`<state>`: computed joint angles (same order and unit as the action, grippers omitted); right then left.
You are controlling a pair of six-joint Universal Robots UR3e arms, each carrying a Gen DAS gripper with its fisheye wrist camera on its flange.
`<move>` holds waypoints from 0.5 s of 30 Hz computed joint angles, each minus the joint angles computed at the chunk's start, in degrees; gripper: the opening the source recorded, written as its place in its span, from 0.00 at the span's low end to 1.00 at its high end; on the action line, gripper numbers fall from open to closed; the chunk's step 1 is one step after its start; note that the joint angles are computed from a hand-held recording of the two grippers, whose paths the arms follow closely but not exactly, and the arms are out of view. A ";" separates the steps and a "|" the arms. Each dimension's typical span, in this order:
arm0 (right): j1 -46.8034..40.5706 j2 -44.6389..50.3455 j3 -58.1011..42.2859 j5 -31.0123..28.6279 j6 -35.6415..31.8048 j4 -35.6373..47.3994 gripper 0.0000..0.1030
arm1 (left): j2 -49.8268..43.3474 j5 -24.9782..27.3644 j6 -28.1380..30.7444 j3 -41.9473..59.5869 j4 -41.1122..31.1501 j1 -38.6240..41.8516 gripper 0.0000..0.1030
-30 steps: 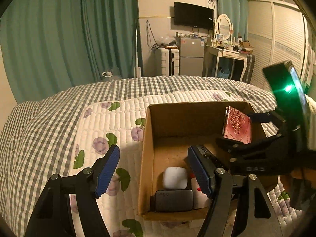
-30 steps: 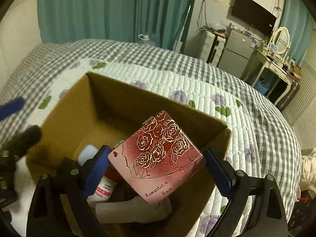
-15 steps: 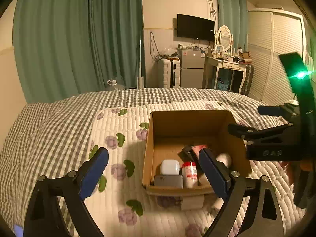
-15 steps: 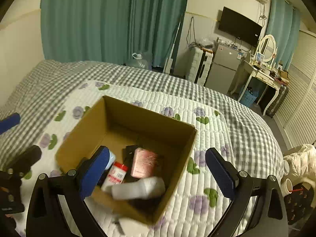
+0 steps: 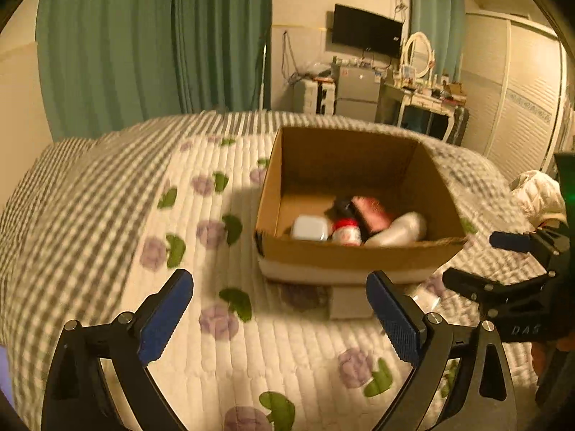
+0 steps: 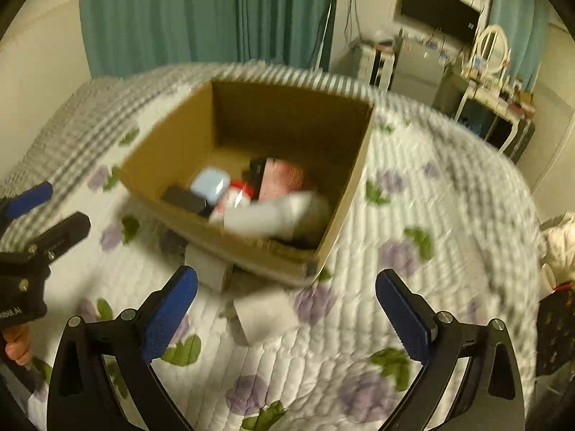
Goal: Organize rigid objects
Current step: 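Grasp the white charger with the right tool beside the box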
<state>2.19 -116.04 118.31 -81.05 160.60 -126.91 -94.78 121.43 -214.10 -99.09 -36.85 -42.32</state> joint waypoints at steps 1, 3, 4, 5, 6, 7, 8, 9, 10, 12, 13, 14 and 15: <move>0.56 1.06 0.99 -0.74 -0.05 -1.32 0.97 | -0.36 -0.11 -0.32 -0.81 0.53 0.15 0.96; 2.57 4.51 3.75 -3.41 -0.08 -4.92 0.97 | -0.84 -0.90 -0.61 -2.92 1.94 0.67 0.96; 3.07 6.06 4.18 -3.99 -0.37 -5.04 0.96 | -1.13 -1.34 -0.72 -3.51 2.21 0.92 0.96; 3.57 7.52 4.36 -4.53 -0.63 -4.81 0.89 | -1.42 -1.93 -0.70 -4.11 2.43 1.24 0.96; 4.62 9.74 4.41 -5.86 -0.93 -4.58 0.80 | -1.78 -2.47 -0.70 -4.51 2.56 1.52 0.96; 5.46 11.22 4.21 -6.91 -0.97 -4.41 0.77 | -2.02 -2.90 -0.74 -4.91 2.67 1.77 0.96; 6.20 12.48 4.02 -7.52 -1.02 -4.40 0.76 | -2.36 -3.49 -0.86 -5.22 2.69 2.06 0.96; 7.06 13.84 3.83 -7.93 -1.21 -4.59 0.75 | -2.61 -3.81 -0.99 -5.32 2.63 2.13 0.96; 7.61 14.53 3.80 -8.18 -1.23 -5.06 0.75 | -2.83 -4.11 -1.03 -5.39 2.59 2.20 0.96; 8.22 15.90 3.61 -8.03 -1.41 -5.57 0.62 | -3.45 -4.56 -0.95 -5.19 2.49 2.10 0.96; 8.55 16.73 3.58 -8.33 -1.07 -6.14 0.60 | -3.98 -4.84 -0.81 -4.73 2.25 1.97 0.96; 8.51 16.97 3.78 -8.40 -0.68 -6.76 0.55 | -4.48 -4.90 -0.82 -3.89 1.33 1.77 0.96; 7.90 16.35 4.22 -7.65 -0.63 -6.79 0.54 | -4.95 -5.00 -0.79 -3.17 0.61 1.62 0.96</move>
<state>10.08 -99.69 122.53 -88.69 159.97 -133.70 -99.72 116.44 -214.90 -102.26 -36.24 -40.70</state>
